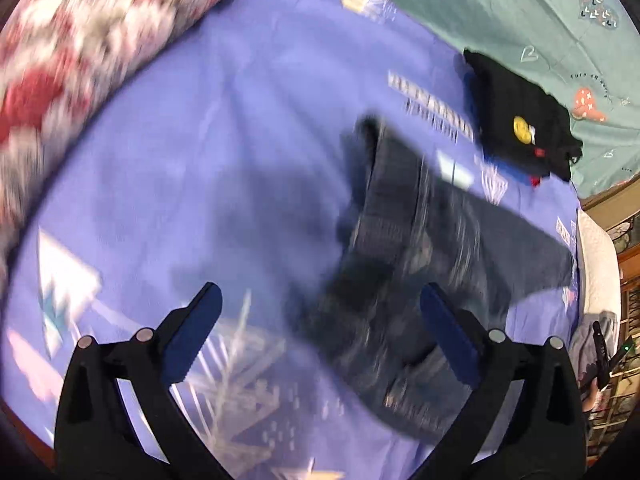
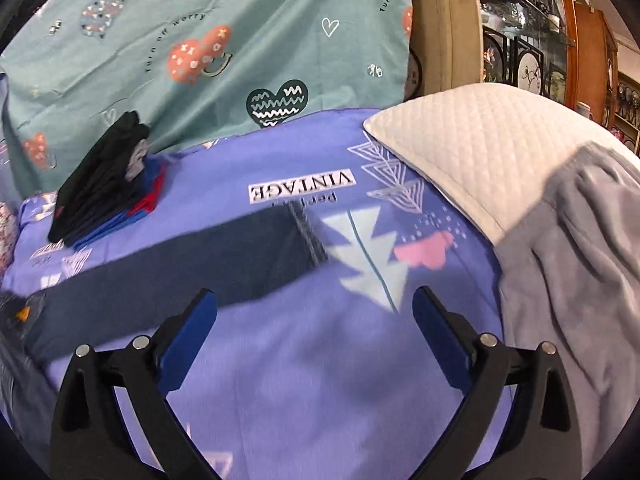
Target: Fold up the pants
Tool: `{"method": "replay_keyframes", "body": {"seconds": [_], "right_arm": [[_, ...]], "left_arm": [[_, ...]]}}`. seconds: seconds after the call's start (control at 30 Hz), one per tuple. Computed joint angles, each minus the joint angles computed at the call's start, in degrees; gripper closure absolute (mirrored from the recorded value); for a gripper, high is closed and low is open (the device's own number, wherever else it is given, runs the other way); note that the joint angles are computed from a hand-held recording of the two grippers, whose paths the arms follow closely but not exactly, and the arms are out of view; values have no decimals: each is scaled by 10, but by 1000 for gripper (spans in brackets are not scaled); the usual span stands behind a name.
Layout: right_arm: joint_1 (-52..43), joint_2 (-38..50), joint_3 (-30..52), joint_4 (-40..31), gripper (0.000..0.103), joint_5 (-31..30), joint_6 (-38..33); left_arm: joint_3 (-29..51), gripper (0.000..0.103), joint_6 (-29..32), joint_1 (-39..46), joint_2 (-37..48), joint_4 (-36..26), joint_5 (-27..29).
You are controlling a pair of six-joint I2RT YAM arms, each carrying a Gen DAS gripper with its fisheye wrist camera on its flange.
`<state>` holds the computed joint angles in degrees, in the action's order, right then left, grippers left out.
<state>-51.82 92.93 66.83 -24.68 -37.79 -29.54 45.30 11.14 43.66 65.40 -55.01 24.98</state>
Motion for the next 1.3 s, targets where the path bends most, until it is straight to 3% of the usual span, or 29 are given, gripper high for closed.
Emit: {"method": "replay_keyframes", "body": {"seconds": [0.1, 0.23, 0.3, 0.4, 0.47, 0.5, 0.57, 0.7, 0.87, 0.93, 1.03, 1.07, 1.13, 1.17, 1.2, 1.23, 1.27, 1.3], "right_arm": [[-63, -24, -31, -33, 5, -41, -46], [-113, -38, -55, -58, 5, -69, -87], [-132, -42, -58, -76, 5, -82, -109], [-173, -49, -58, -114, 5, -111, -159], [-200, -48, -49, -138, 5, -122, -196], [-222, -39, -36, -161, 5, -133, -221], [-249, -23, -15, -188, 5, -141, -248], [-313, 22, 37, -242, 5, -135, -310], [-354, 70, 80, -254, 5, -103, -332], [-365, 96, 112, -288, 5, -99, -344], [-379, 123, 149, -370, 5, -106, -404], [-379, 123, 149, -382, 5, -106, -421], [-373, 126, 154, -426, 5, -99, -462], [-369, 128, 155, -444, 5, -94, -476], [-360, 126, 150, -463, 11, -79, -498], [-351, 121, 143, -468, 20, -63, -506], [-338, 116, 135, -472, 51, -37, -514], [-317, 106, 116, -463, 70, 9, -513]], "left_arm": [[-96, 4, 20, 8, -61, -20, 44], [-181, 7, -86, -70, -124, 50, 66], [-201, 22, -154, -104, -117, 109, 77], [-224, 22, -253, -152, -114, 192, 66], [-232, 25, -280, -169, -110, 222, 52], [-237, 32, -285, -170, -111, 236, 43], [-236, 37, -288, -155, -116, 220, 45], [-237, 35, -285, -149, -158, 157, 47], [-242, 23, -359, -207, -132, 252, 14], [-242, 11, -381, -231, -119, 288, 1], [-238, 9, -391, -250, -114, 296, -18], [-240, 12, -387, -241, -118, 295, -8], [-249, 42, -371, -209, -138, 279, 25], [-253, 72, -363, -197, -150, 267, 36], [-259, 79, -352, -187, -174, 248, 40], [-263, 79, -342, -178, -200, 230, 44], [-267, 79, -334, -173, -229, 210, 43], [-269, 79, -328, -169, -244, 198, 44]]}}
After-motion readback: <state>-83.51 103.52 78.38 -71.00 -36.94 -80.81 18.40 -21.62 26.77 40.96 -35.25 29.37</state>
